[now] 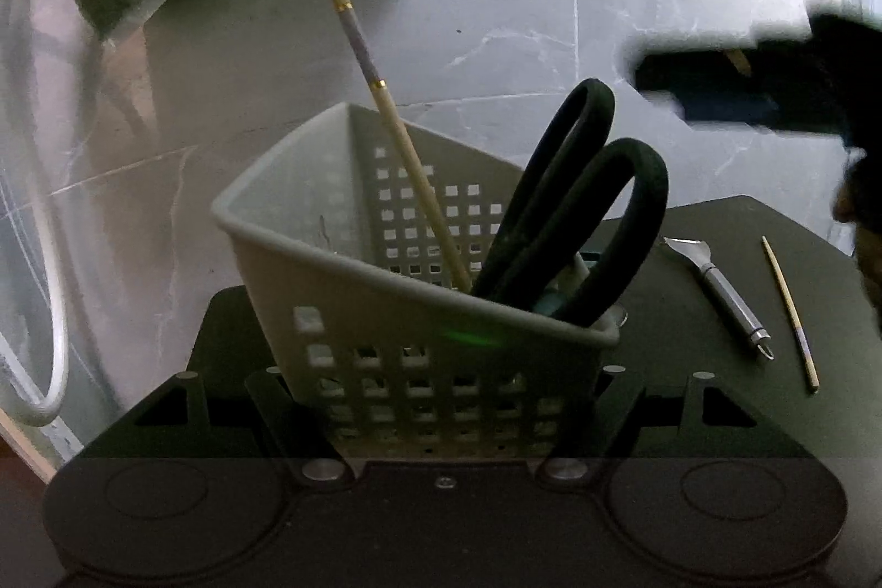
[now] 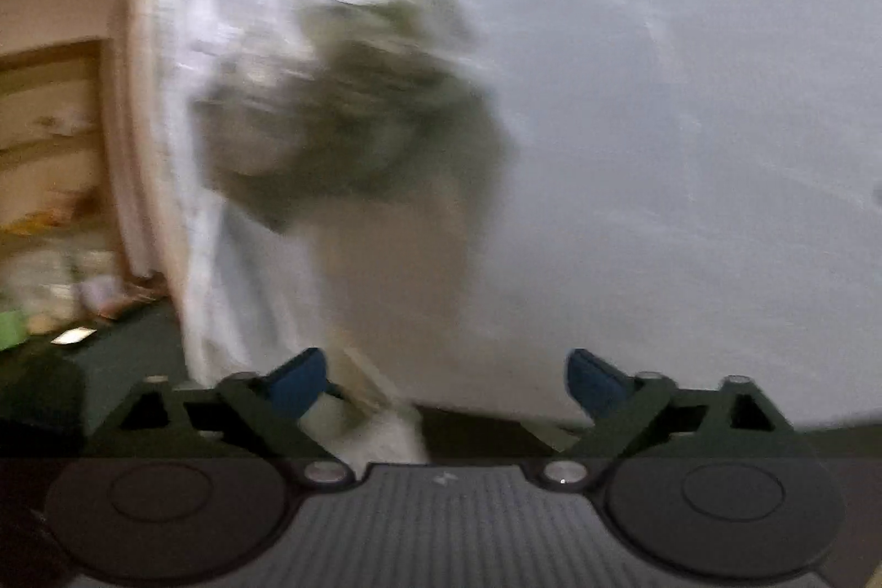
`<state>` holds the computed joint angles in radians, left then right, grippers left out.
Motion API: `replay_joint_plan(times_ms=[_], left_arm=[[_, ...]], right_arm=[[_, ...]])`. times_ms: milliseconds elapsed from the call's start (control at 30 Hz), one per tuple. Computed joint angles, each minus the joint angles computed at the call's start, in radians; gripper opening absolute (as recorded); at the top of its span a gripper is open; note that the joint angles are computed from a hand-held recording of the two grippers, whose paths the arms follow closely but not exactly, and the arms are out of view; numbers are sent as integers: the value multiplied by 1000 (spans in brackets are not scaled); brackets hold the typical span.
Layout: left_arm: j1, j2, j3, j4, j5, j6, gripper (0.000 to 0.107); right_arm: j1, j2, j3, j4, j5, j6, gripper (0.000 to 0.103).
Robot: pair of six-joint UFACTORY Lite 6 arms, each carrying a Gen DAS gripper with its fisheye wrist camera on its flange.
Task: Organize utensils
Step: 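Drop the wooden stick upright into the caddy with the right gripper, then grasp the metal peeler by its handle with the right gripper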
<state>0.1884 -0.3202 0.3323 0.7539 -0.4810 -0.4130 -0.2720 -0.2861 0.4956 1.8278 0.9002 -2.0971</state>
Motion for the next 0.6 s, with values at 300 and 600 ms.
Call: replay_joint_plan(times_ms=[300, 600], left_arm=[[31, -30, -12, 94, 8, -74, 77], [60, 25, 51, 192, 6, -139, 77]], right_arm=[[79, 324, 131, -37, -252, 225, 79], [227, 458, 93, 463, -253, 65, 31]])
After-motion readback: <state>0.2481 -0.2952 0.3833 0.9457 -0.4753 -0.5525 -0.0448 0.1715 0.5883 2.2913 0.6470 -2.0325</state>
